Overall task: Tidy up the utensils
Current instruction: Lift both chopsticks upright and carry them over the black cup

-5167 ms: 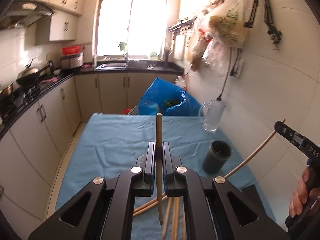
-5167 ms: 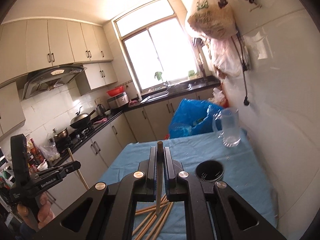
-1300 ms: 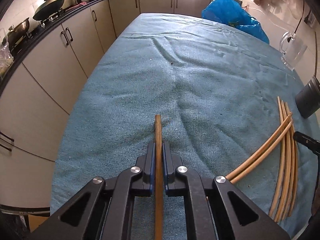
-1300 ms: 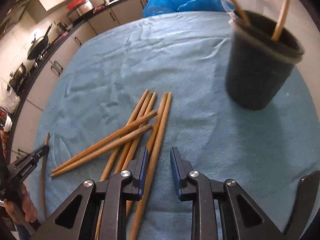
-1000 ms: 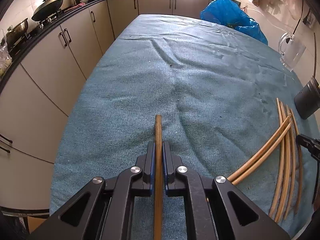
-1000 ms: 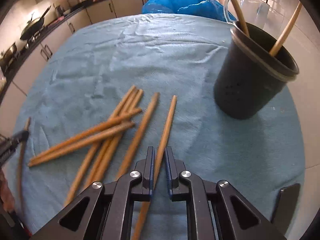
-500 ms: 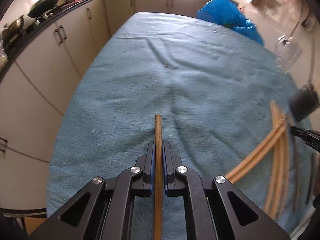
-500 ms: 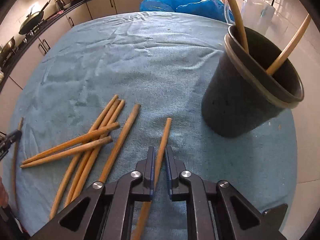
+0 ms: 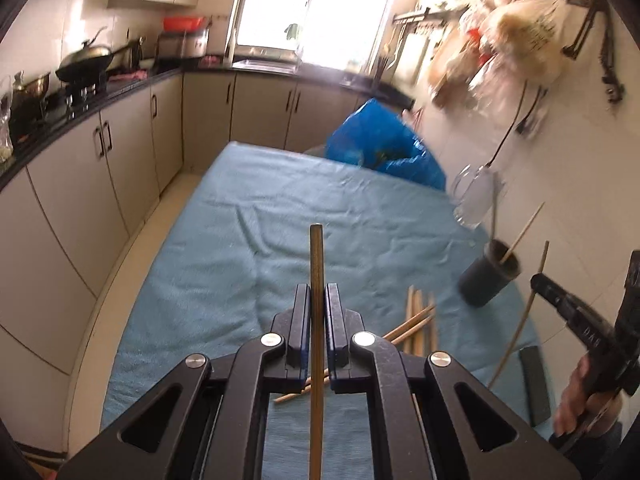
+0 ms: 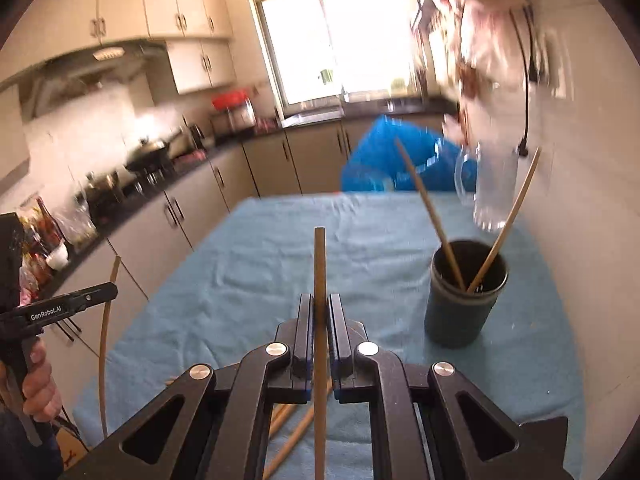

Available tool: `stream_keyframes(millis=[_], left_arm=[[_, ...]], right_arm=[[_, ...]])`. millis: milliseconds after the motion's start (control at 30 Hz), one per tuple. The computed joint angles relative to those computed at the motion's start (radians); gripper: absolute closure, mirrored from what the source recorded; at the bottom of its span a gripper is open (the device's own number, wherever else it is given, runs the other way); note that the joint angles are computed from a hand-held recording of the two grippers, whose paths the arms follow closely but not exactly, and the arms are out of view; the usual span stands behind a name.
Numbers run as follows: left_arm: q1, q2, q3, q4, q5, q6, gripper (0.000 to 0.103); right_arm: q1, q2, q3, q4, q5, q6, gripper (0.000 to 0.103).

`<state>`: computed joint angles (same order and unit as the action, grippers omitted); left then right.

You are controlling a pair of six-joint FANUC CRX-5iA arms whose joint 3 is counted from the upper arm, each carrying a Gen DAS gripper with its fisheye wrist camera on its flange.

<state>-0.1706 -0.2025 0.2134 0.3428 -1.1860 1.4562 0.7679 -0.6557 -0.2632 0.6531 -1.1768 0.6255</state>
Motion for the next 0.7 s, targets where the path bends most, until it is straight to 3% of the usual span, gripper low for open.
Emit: stream_keyframes(millis=[333,700], left_arm=[[-0.067,-0.027,0.000,-0.034,0.066,0.047,0.097],[-0.083,-0.032,0.007,-0.056,0.060,0.056,0.097]], right_arm=[[0.251,-0.099,-0.092,0.259,-0.082,-0.180,0.096],[0.296,-0.135,-0.114,0.312,-0.096,-0.207,0.096]])
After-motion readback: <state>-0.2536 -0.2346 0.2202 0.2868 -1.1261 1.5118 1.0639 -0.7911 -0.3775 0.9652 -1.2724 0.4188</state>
